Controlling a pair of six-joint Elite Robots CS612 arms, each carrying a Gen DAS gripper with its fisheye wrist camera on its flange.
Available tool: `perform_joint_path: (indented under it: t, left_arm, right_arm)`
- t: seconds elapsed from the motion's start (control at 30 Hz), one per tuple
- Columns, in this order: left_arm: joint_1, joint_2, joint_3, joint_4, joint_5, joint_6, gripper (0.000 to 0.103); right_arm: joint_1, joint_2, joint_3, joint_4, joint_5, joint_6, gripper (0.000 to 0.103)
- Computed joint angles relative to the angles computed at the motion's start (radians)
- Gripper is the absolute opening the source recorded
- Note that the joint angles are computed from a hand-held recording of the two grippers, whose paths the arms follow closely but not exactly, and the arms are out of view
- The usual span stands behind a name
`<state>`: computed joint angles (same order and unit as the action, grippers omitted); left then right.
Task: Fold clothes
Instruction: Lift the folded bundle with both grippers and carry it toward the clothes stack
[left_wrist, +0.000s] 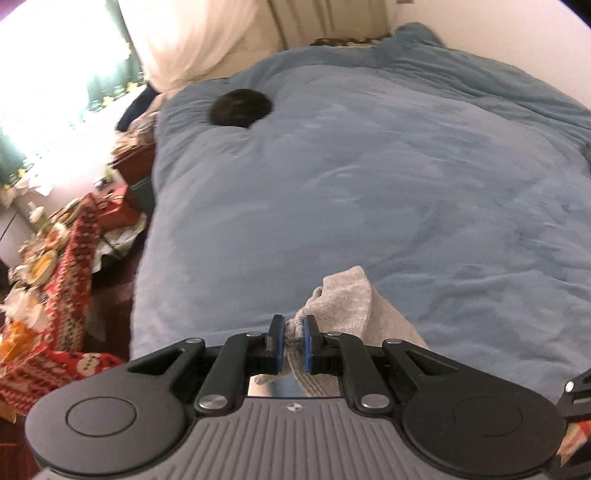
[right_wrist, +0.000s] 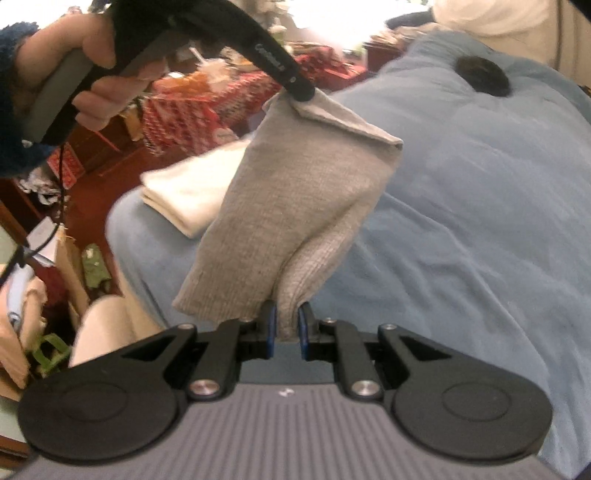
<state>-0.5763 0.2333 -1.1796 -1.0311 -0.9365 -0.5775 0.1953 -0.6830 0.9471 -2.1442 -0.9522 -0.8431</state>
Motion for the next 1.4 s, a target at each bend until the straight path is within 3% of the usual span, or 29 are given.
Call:
perform_joint_path:
  t: [0.27, 0.6, 0.8, 0.97, 1.17, 1.27, 1.33, 1.4]
  left_arm:
    - [0.041, 0.045, -0.146, 0.106, 0.038, -0.019, 0.01]
    - [0.135, 0.118, -0.238, 0.151, -0.009, -0.03, 0.01]
    - [0.182, 0.157, -0.25, 0.102, -0.057, -0.023, 0.01]
    - [0.192, 0.196, -0.262, 0.09, -0.074, -0.046, 0.009]
    - [0.209, 0.236, -0.311, 0.016, -0.145, -0.063, 0.009]
    - [0.218, 0.25, -0.343, 0.001, -0.177, -0.118, 0.015]
    - [0.226, 0.26, -0.369, -0.009, -0.206, -0.162, 0.027]
    - [0.23, 0.268, -0.389, -0.022, -0.221, -0.198, 0.032]
  right_arm:
    - [0.083, 0.013, -0.031, -0.023, 0.022, 0.025, 0.013]
    - [0.186, 0.133, -0.228, 0.059, -0.027, 0.157, 0.013]
    - [0.206, 0.183, -0.296, 0.09, -0.035, 0.209, 0.013]
    - [0.205, 0.199, -0.307, 0.095, -0.025, 0.224, 0.013]
    - [0.206, 0.213, -0.323, 0.105, 0.002, 0.257, 0.014]
    - [0.197, 0.215, -0.324, 0.12, 0.028, 0.254, 0.019]
    - [0.185, 0.223, -0.351, 0.167, 0.061, 0.264, 0.022]
    - [0.172, 0.231, -0.375, 0.202, 0.089, 0.266, 0.031]
